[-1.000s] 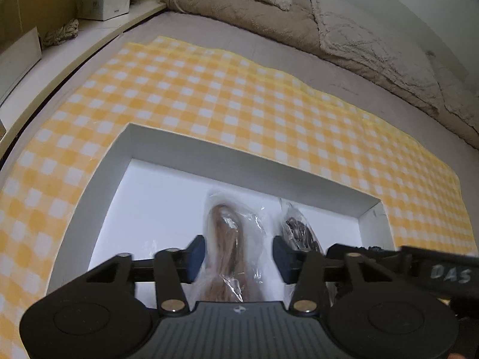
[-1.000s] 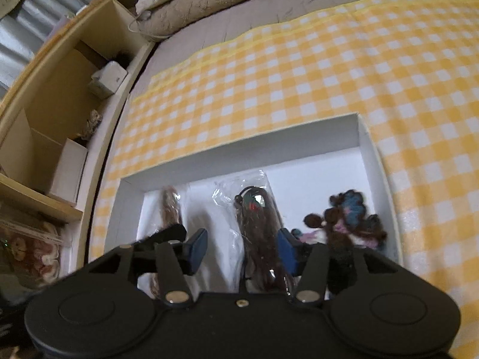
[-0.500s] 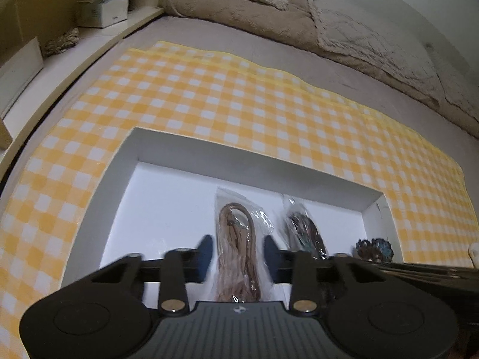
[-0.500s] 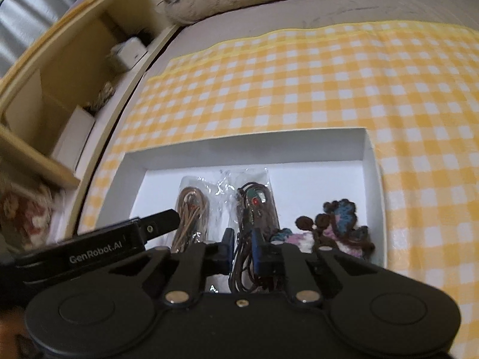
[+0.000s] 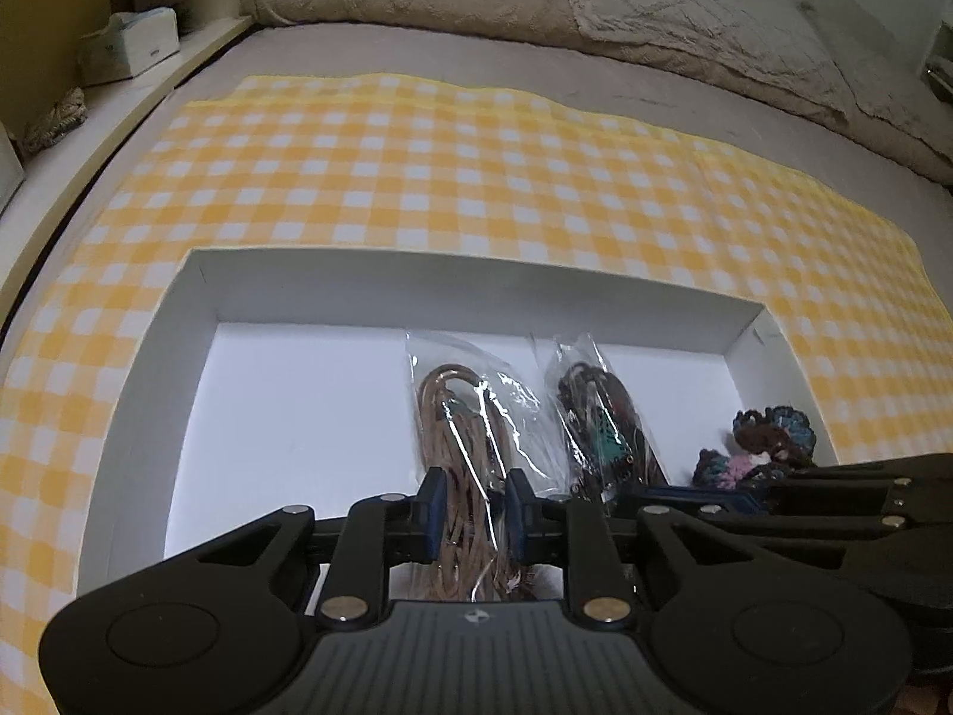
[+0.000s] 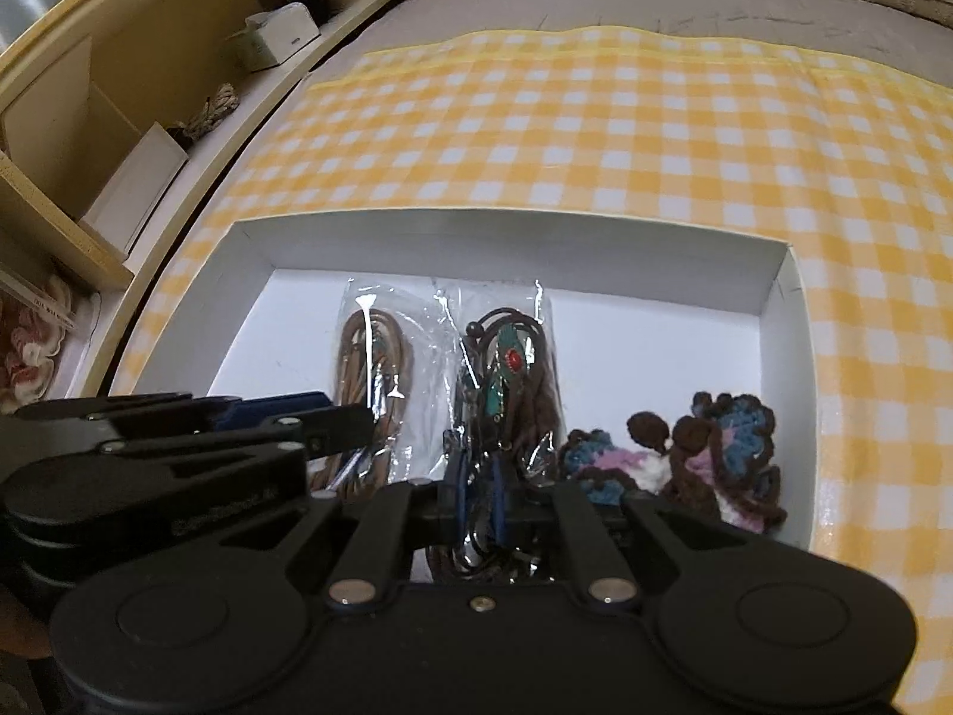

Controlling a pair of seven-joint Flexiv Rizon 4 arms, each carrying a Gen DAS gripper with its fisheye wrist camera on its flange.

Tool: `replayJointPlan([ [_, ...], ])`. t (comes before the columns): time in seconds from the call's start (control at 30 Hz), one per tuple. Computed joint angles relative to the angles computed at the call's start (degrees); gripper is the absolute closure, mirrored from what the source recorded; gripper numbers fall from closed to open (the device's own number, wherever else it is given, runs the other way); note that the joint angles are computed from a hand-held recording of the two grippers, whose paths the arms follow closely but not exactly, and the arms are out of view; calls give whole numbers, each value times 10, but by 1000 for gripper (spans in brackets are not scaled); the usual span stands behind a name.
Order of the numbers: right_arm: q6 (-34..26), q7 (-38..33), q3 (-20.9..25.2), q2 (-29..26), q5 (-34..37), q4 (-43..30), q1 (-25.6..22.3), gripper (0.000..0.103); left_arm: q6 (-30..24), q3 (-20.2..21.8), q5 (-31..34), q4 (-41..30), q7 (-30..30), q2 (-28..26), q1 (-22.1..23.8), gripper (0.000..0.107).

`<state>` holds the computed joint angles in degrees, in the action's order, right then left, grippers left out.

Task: Organize soft objects
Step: 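Lower the bagged cables into the box and open both tools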

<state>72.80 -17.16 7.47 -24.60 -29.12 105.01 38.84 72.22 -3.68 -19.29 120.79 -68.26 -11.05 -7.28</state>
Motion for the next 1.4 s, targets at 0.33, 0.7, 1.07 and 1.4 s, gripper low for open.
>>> replayJointPlan([
  [0.33, 16, 35, -27, 38, -62, 26, 12, 86, 37, 3, -15, 30, 6, 43, -3, 51],
  [0.7, -1, 125, -24, 107, -232, 77, -9, 62, 62, 19, -16, 71, -3, 108, -18, 29],
  [1.07, -33, 182, 25, 173, -339, 123, -67, 28, 80, 34, -1, 107, -15, 170, -35, 13],
  [1.4, -63, 234, 50, 207, -398, 140, -93, 0, 87, 40, 32, 129, -51, 209, -30, 4],
])
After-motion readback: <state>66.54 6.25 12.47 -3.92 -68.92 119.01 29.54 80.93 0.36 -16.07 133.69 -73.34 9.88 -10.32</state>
